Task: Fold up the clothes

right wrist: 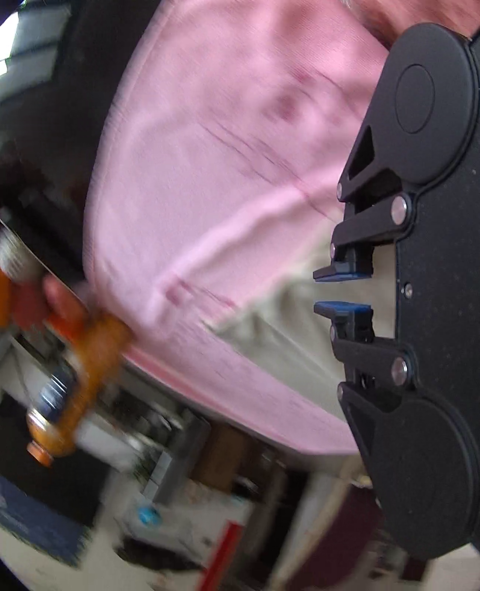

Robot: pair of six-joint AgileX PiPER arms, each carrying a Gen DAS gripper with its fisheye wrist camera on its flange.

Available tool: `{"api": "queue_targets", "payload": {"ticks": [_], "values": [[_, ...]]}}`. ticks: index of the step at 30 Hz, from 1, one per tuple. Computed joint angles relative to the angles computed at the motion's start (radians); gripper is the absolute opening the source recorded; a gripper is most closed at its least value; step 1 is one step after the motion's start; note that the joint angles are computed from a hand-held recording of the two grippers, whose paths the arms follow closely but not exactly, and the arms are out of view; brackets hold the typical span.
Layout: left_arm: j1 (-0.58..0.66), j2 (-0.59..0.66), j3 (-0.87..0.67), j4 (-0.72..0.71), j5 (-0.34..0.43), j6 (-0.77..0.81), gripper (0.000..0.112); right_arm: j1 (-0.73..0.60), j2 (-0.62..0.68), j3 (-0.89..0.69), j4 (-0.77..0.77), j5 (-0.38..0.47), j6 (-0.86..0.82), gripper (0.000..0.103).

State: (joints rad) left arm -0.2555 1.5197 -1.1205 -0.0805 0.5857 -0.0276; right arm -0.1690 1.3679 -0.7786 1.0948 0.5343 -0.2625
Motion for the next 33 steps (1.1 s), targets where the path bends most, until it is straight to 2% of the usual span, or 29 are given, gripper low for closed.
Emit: {"api": "queue_targets", "payload": {"ticks": [2,3,6,8,10,12,14,16,19,23,28,33], "values": [[-0.036,0.013,0.007,0.019,-0.013,0.015,0.017,0.062,0.040,-0.029,0.012,0.024,-0.043,0.012],[-0.072,0.023,0.007,0.088,-0.018,-0.038,0.017,0.090,0.061,-0.048,0.009,0.031,-0.060,0.012],[-0.108,0.073,-0.013,0.156,0.008,-0.078,0.017,0.136,0.121,-0.102,-0.004,0.066,-0.086,0.012],[-0.106,0.088,-0.023,0.165,0.027,-0.080,0.019,0.139,0.138,-0.124,-0.086,0.088,0.008,0.013],[-0.111,0.087,-0.030,0.197,0.052,-0.108,0.022,0.130,0.144,-0.134,-0.187,0.104,0.124,0.005],[-0.111,0.074,-0.030,0.215,0.071,-0.125,0.021,0.099,0.124,-0.133,-0.229,0.127,0.184,0.005],[-0.103,0.047,-0.012,0.213,0.054,-0.131,0.020,0.088,0.071,-0.110,-0.308,0.104,0.268,0.009],[-0.093,0.035,-0.005,0.183,0.029,-0.114,0.020,0.055,0.013,-0.062,-0.300,0.072,0.271,0.020],[-0.098,0.039,-0.007,0.181,0.014,-0.120,0.020,0.002,-0.051,0.011,-0.197,0.032,0.209,0.023],[-0.118,0.060,-0.018,0.214,0.017,-0.155,0.020,0.025,-0.091,0.045,-0.286,-0.074,0.327,0.028],[-0.119,0.074,-0.025,0.209,0.036,-0.156,0.020,0.043,-0.063,0.041,-0.372,-0.100,0.388,0.032],[-0.120,0.079,-0.027,0.208,0.044,-0.157,0.020,0.025,-0.041,0.043,-0.277,-0.079,0.290,0.033]]}}
